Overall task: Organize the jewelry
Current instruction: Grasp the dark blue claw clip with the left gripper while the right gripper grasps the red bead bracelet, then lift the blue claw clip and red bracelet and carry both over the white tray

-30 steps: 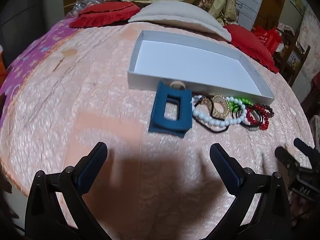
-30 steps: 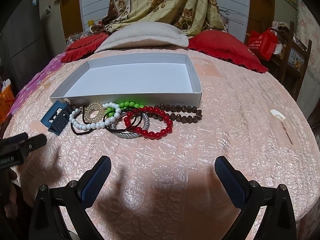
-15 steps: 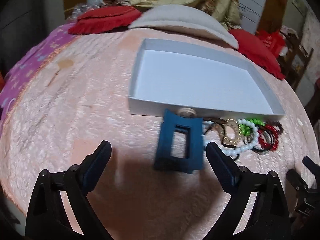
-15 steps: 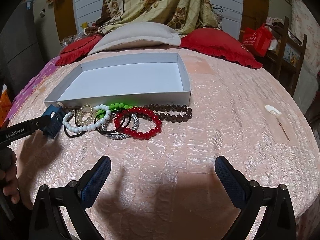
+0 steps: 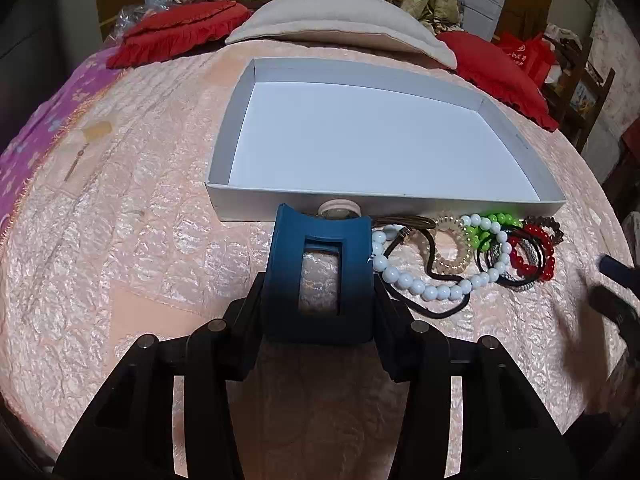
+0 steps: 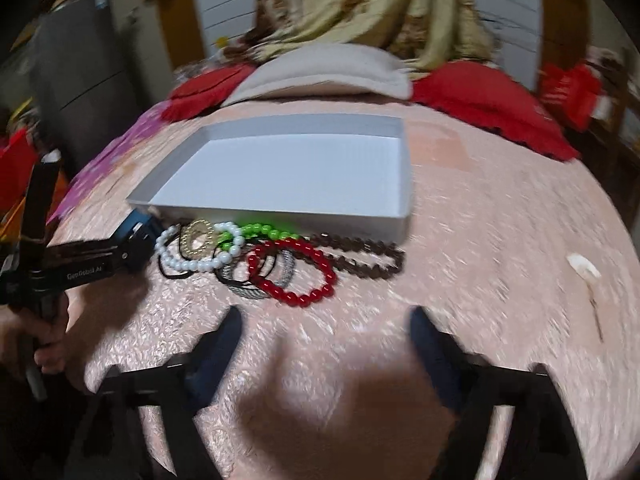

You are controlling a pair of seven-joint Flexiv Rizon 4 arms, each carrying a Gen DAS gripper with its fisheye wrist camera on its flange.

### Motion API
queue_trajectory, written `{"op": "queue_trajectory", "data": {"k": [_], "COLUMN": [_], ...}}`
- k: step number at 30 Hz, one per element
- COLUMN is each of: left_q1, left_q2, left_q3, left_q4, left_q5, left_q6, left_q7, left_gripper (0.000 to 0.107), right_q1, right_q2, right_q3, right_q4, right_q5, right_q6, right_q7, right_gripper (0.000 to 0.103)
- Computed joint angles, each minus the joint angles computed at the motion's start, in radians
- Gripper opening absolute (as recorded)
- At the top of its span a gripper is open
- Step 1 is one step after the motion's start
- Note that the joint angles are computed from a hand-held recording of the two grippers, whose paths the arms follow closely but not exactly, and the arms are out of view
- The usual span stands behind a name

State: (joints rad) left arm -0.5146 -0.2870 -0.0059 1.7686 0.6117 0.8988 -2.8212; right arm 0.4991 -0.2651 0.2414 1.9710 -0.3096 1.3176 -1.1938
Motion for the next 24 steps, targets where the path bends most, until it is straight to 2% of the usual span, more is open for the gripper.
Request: {"op": "queue_trajectory", "data": {"k": [1, 4, 6, 9, 12, 15, 20, 22, 24], "left_q1": [-0.001, -0.011, -0.008, 0.006, -0.003, -0.005, -0.016, -0.017, -0.014], "left_q2": [0.004, 0.022, 0.026, 0.021, 0.014, 0.010, 0.004, 0.003, 0.005], "left_q3": [-0.001, -0.001, -0.007, -0.015, -0.016, -0.015, -0.010, -0.007, -0.003], "left_q4": [0.004, 0.015, 0.018, 0.023, 0.006, 0.000, -0.012, -0.013, -0.006], "left_q5": [-0.001, 0.013, 0.010, -0.009, 0.003, 0.010, 0.038, 0.047, 0.051], "left_q6": [0.001, -0.018, -0.029, -0.026, -0.054, -0.059, -0.069, -0.063, -0.039], "left_q7": [-0.001, -0.021, -0.024, -0.009, -0.015, -0.026, -0.057, -0.079, -0.108], "left_gripper": [0.046, 0.046, 0.046, 0.046, 0.046, 0.046, 0.046, 0.046, 0.046], "right_q1": [-0.026, -0.045, -0.040, -0.026, -0.034, -0.005, 0.038, 0.068, 0.075], "right_q2": [-0.020, -0.049, -0.063, -0.087, -0.124, -0.149, -0.160, -0.155, -0.147], "right_q3": [0.032, 0.052, 0.050, 0.044, 0.066, 0.033, -0.022, -0.063, -0.077], "right_q4": [-0.027, -0.061, -0.076, -0.096, -0.146, -0.172, -0.162, -0.143, -0.127], "right_q5": [0.047, 0.117, 0.127, 0.114, 0.143, 0.117, 0.046, -0.012, -0.050], "right_q6": [-0.016, -0.027, -0.021, -0.020, -0.067, -0.087, -0.051, -0.037, -0.033], "right_q7": [-0.054, -0.086, -0.101, -0.134, -0.179, -0.168, -0.125, -0.081, -0.051], "right_gripper": [0.058, 0.049, 0.047, 0.038, 0.029, 0.027, 0.023, 0.013, 0.009]}}
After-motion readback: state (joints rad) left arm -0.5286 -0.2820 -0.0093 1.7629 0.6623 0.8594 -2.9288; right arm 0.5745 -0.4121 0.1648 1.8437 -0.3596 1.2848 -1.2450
